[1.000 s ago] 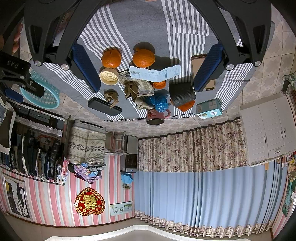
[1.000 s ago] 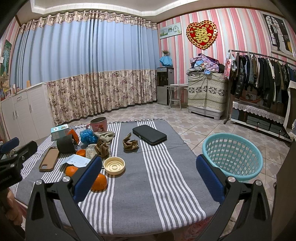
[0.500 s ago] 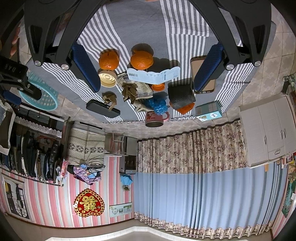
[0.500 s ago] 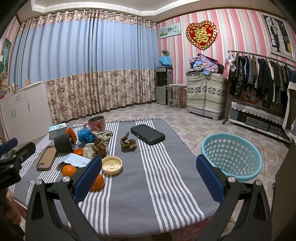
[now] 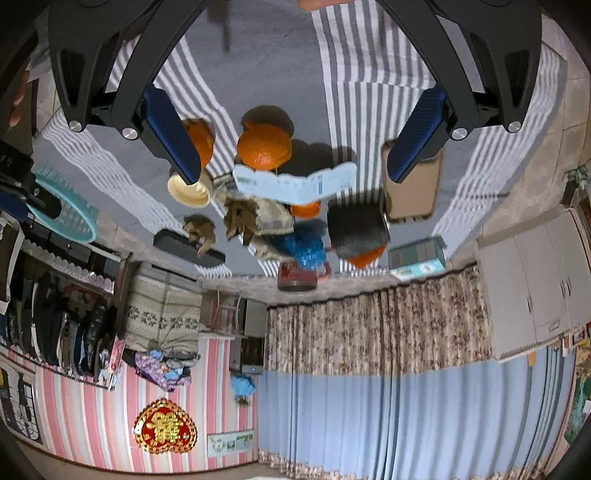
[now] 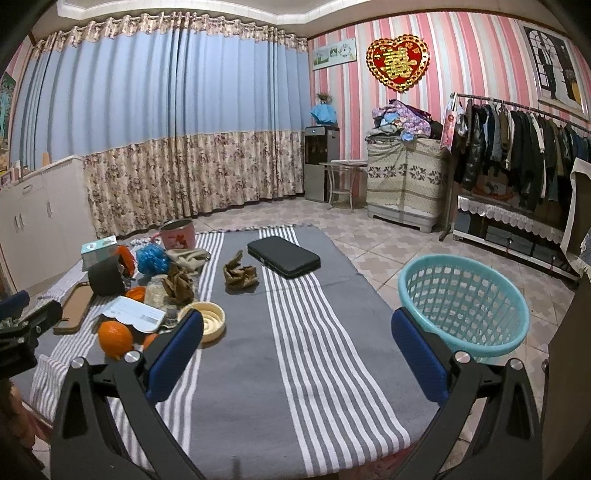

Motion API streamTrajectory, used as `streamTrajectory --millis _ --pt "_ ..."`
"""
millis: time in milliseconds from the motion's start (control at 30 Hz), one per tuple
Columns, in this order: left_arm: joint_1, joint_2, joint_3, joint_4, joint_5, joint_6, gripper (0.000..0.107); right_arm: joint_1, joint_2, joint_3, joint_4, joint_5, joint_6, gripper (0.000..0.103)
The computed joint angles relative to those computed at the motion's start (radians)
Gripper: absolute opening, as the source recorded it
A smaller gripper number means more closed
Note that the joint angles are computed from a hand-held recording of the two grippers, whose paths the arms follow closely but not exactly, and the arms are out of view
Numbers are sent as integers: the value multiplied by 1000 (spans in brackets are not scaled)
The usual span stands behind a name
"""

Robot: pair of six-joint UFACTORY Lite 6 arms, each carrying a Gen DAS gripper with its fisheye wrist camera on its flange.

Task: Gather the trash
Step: 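Grasp an orange with the left tool while the right tool grasps another orange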

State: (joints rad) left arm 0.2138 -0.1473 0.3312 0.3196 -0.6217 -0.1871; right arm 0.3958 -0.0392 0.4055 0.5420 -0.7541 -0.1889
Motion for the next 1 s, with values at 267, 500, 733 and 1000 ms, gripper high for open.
streamTrajectory --millis 267,500,733,1000 --pt "-42 280 136 -49 -31 35 98 -66 156 62 -121 -33 107 99" --pt "-58 427 279 -31 10 -17 97 -57 282 148 -88 -8 85 99" --pt "-75 527 419 94 141 -139 81 -54 320 182 -65 21 92 99" --pt "-8 569 465 471 125 -451 45 28 368 246 60 66 -19 99"
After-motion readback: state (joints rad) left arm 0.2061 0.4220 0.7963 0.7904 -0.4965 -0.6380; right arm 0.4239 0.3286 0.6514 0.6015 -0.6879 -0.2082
